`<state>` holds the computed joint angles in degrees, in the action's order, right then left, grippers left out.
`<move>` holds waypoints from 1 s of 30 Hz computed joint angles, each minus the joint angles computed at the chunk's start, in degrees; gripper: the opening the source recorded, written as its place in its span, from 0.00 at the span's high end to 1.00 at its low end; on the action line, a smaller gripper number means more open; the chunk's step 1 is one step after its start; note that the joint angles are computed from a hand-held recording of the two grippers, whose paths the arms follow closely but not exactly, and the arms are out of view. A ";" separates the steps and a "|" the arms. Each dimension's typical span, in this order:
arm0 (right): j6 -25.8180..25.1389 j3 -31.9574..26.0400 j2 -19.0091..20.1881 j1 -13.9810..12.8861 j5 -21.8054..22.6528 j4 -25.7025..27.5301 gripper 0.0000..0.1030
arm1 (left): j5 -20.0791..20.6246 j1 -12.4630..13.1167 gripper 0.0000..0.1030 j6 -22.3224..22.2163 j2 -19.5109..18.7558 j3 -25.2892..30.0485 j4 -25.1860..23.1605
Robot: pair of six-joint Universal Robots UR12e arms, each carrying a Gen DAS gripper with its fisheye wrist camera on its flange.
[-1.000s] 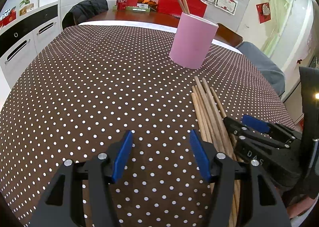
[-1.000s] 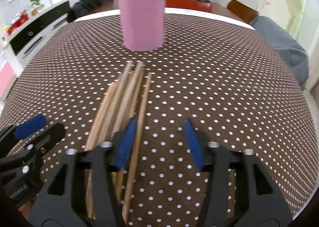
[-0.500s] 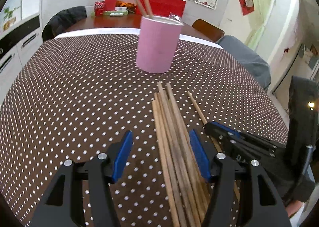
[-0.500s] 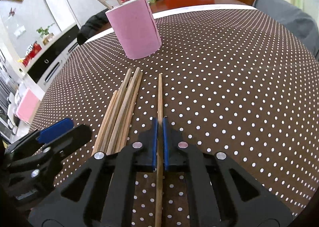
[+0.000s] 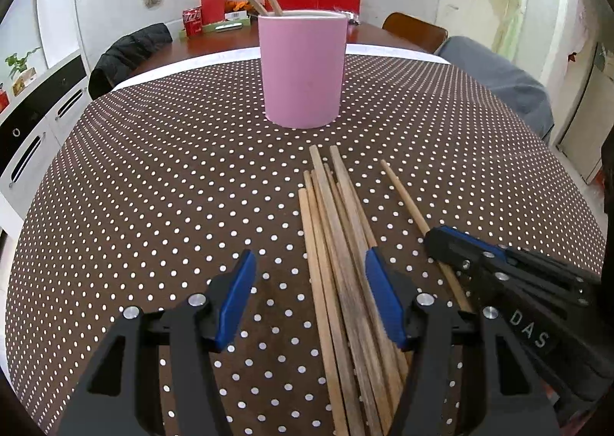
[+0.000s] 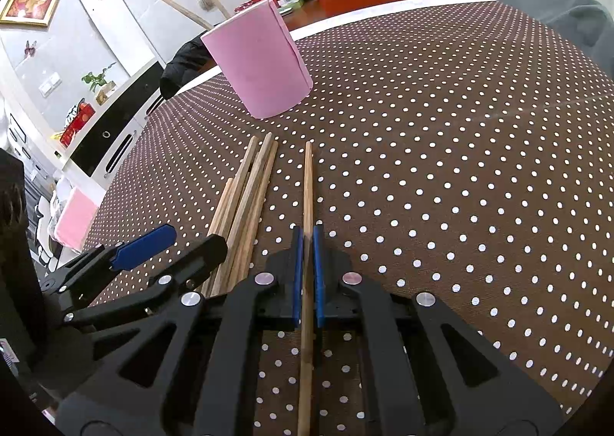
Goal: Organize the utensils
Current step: 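Grasp a chopstick with the left gripper while the right gripper holds its chopstick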
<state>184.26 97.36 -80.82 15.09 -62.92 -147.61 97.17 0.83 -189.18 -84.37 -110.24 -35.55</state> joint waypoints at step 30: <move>-0.08 -0.06 0.00 0.10 -0.08 0.10 0.95 | -5.80 5.28 0.77 -2.69 3.08 -1.62 -3.17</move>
